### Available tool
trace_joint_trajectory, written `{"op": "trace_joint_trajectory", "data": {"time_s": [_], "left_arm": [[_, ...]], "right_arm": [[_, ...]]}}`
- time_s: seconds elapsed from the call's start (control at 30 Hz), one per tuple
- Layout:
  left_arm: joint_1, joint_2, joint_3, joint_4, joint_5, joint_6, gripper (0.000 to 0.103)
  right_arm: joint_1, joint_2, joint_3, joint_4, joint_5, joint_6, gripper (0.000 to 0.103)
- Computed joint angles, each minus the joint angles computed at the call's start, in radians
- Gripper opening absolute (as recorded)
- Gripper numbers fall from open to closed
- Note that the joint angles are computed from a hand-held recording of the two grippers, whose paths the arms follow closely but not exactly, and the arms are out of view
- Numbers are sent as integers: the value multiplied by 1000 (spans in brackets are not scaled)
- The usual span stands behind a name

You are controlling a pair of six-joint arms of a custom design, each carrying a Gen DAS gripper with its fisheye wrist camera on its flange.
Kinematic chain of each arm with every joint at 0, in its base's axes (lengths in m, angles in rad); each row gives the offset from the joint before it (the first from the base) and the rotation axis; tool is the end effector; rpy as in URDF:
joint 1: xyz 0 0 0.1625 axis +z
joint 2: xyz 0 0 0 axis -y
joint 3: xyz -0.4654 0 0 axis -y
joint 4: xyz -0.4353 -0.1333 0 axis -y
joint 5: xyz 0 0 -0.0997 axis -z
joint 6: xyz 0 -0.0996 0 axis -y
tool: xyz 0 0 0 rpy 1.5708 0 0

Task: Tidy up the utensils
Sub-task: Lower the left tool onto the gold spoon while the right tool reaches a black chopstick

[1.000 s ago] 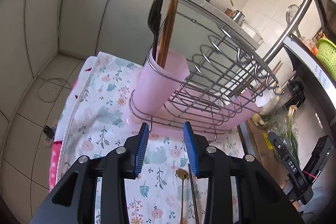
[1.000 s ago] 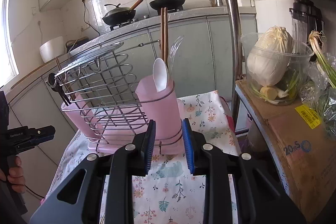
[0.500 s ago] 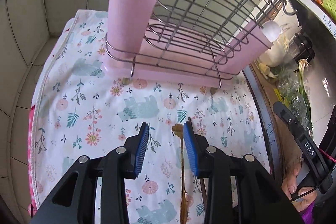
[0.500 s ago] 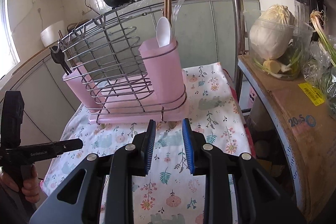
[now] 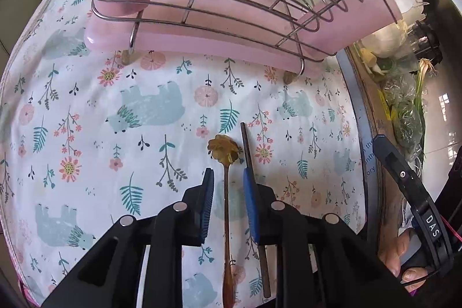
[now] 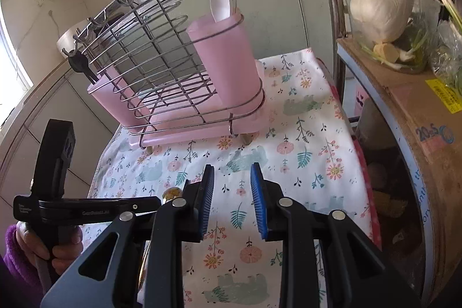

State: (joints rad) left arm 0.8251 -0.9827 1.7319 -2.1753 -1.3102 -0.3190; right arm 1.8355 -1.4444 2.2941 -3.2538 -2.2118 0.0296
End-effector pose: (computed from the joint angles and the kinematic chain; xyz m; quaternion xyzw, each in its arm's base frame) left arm -0.3322 -0.5940 0.1436 0.2186 0.9645 -0.0040 0.1480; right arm 0.1947 -0.4364 0.3174 -0.0248 -0.8768 0.4222 0.2287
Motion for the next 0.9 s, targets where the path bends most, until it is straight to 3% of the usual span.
{"op": "trace_joint_trajectory", "data": {"time_s": [0.27, 0.4, 0.7, 0.9], "left_arm": [[9, 45, -29, 13, 10, -7, 17], [13, 42, -22, -19, 9, 0, 2], [17, -25, 17, -84, 80, 0, 1], [28, -75, 42, -118, 97, 12, 1]], "right_arm": [[-34, -20, -9, 128, 85, 67, 27], [-39, -15, -20, 183, 108, 90, 27], [-65, 30, -95, 354, 224, 149, 26], [-76, 97, -177, 488, 237, 187, 24]]}}
